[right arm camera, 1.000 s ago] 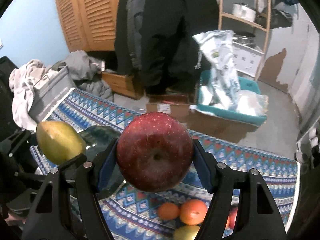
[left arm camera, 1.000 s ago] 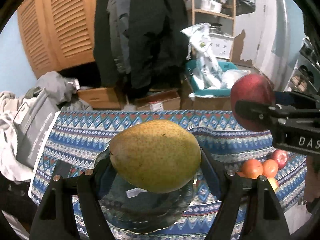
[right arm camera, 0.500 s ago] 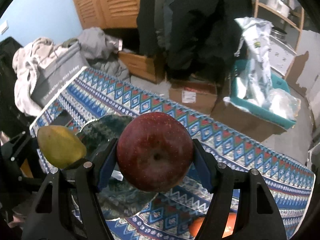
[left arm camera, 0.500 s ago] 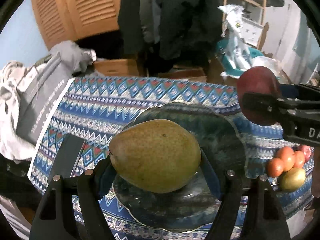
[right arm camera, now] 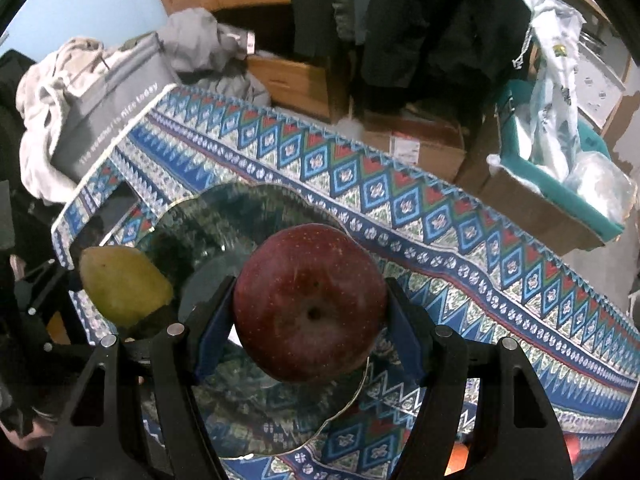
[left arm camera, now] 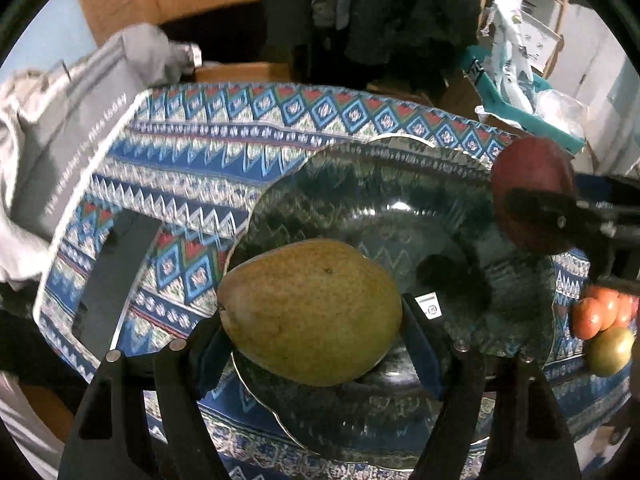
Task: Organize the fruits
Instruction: 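Lower the pear onto the glass plate and open the left tool while the right tool releases the apple there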
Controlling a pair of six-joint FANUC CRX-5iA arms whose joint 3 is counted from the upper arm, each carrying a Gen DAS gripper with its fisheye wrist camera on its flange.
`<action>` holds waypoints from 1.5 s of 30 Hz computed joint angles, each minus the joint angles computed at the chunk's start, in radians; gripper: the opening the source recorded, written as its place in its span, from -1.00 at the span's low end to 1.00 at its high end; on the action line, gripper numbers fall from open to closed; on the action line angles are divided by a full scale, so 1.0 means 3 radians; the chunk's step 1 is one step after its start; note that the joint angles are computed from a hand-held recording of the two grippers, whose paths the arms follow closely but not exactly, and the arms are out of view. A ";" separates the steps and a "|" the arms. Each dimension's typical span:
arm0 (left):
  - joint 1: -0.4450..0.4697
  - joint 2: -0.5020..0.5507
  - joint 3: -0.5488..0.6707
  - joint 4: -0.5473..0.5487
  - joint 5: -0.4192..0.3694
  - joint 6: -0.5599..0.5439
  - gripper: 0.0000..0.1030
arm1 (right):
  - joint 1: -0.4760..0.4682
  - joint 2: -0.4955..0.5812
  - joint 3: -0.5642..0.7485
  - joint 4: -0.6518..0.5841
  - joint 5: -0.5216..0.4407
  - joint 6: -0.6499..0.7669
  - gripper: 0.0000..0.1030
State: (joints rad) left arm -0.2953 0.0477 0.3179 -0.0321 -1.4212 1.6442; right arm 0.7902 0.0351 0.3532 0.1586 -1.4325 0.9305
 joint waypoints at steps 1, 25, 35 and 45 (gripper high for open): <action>0.0000 0.0004 -0.0005 -0.0011 -0.0004 0.0015 0.52 | 0.0001 0.0010 -0.0008 -0.0018 -0.0012 0.0010 0.38; -0.0112 0.0119 0.0001 -0.0153 -0.0217 0.0031 0.53 | -0.0030 0.0135 -0.0066 -0.0302 -0.0173 0.0164 0.39; -0.0111 0.0050 0.0031 -0.0187 -0.0173 0.0024 0.57 | -0.0064 0.0076 0.0009 -0.0391 -0.0066 0.0122 0.40; -0.0153 -0.0029 0.0141 -0.0036 -0.0092 -0.0036 0.57 | -0.0008 -0.0111 0.0022 -0.0173 0.0051 -0.0106 0.40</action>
State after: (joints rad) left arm -0.3411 0.0391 0.3604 -0.0430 -1.4487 1.6334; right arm 0.7877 0.0019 0.3597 0.1068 -1.4172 0.8988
